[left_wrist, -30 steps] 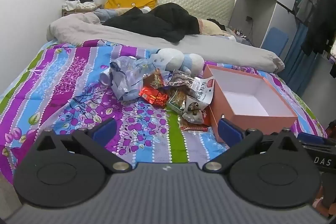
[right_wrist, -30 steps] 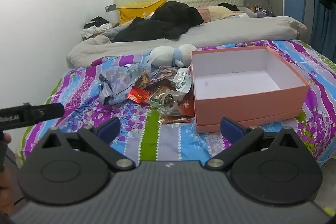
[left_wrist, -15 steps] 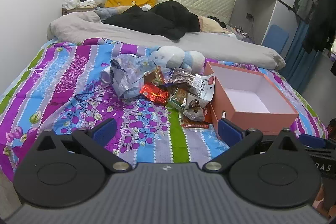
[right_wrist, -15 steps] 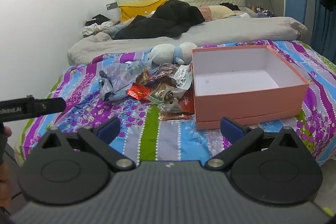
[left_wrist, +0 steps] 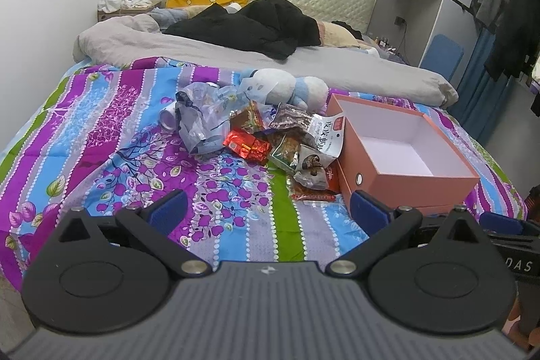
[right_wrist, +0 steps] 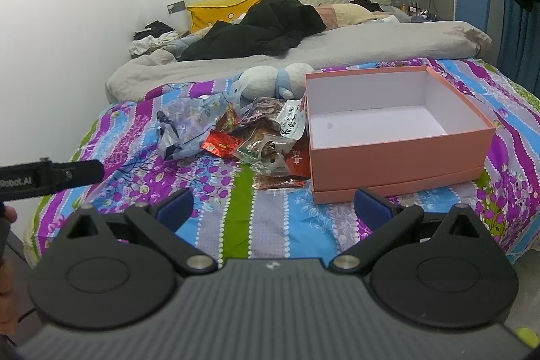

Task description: Organize snacks

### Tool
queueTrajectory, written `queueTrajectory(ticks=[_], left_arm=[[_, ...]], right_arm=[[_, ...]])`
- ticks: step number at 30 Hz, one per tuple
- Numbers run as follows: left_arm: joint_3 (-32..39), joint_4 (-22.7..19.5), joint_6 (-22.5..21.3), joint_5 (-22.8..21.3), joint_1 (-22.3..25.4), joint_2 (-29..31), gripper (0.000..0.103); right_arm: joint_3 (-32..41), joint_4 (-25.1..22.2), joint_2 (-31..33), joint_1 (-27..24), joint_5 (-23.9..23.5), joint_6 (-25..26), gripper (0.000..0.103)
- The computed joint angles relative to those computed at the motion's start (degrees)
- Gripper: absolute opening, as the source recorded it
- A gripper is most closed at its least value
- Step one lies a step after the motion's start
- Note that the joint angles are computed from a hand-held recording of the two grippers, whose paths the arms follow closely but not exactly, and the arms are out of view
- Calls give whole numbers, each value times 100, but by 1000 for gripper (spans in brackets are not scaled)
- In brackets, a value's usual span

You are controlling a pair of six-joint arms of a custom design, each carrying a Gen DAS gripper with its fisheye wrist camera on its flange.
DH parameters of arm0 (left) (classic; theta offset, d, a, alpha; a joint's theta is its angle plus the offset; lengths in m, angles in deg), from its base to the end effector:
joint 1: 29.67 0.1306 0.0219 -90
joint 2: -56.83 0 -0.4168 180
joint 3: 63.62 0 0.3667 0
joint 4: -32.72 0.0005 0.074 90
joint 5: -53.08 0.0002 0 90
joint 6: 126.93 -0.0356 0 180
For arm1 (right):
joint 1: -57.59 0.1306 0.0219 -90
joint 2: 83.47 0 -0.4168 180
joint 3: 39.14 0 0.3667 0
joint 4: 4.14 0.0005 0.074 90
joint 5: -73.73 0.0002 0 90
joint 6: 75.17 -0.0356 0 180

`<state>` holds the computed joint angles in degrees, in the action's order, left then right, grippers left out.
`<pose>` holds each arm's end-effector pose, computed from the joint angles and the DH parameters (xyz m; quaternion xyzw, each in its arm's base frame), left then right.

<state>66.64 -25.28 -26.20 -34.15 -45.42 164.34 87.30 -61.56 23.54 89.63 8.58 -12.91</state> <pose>0.5526 -0.1582 0.6065 0.0500 0.8864 -0.1262 0.4425 0.4942 0.2910 0.5856 0.0613 0.8806 0.0457 0.4676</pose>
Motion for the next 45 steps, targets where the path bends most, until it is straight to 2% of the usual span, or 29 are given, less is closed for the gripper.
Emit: queueTrajectory(ticks=[45], left_arm=[[-96, -21, 28, -25, 59, -24, 103]], right_arm=[[-12, 25, 9, 55, -65, -47, 103]])
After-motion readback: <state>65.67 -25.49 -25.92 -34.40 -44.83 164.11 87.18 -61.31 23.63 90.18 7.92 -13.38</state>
